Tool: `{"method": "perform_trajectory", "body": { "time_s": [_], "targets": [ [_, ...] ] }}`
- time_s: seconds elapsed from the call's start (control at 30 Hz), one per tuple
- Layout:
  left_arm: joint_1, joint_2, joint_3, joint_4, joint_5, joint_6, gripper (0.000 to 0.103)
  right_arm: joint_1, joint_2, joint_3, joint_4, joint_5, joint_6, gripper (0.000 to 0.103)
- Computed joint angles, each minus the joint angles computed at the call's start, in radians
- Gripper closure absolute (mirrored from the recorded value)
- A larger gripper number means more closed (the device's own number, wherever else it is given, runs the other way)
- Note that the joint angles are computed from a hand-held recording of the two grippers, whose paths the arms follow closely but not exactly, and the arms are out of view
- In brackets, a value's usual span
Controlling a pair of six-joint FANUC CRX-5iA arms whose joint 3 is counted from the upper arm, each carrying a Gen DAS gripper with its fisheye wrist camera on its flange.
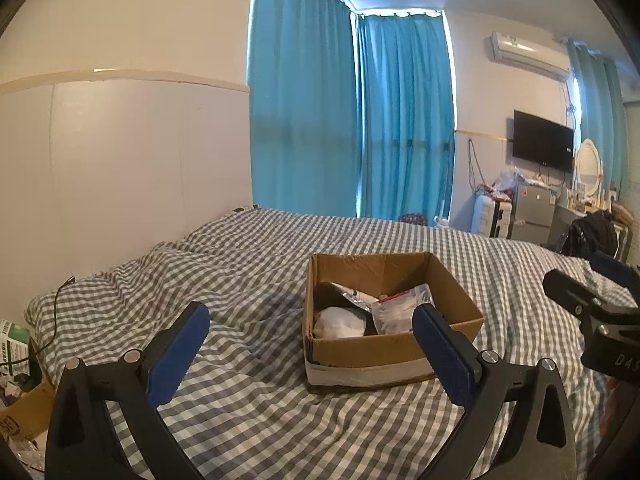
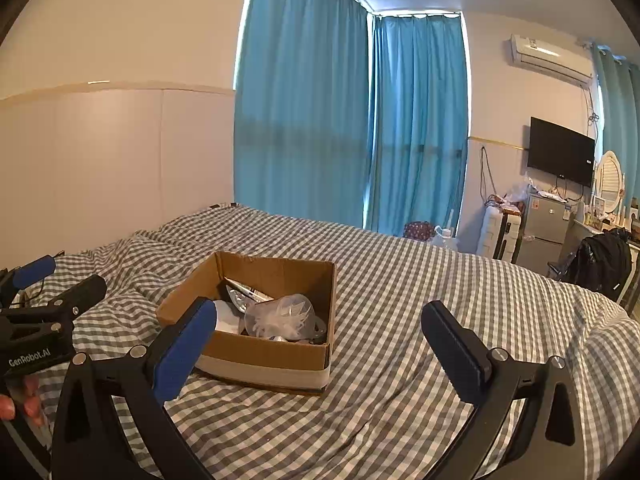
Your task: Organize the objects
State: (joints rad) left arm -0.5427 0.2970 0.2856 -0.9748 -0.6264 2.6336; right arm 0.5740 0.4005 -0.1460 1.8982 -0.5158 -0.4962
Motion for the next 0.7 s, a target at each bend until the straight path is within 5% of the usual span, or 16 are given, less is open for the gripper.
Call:
{"method": "perform_trajectory", "body": {
  "time_s": [0.7],
  "targets": [
    [0.007,0.003,0.002,0.022,-0.002,-0.017,0.000,0.011,0.016,0.012,-0.060,0.007,0.047,0.000]
  ]
}}
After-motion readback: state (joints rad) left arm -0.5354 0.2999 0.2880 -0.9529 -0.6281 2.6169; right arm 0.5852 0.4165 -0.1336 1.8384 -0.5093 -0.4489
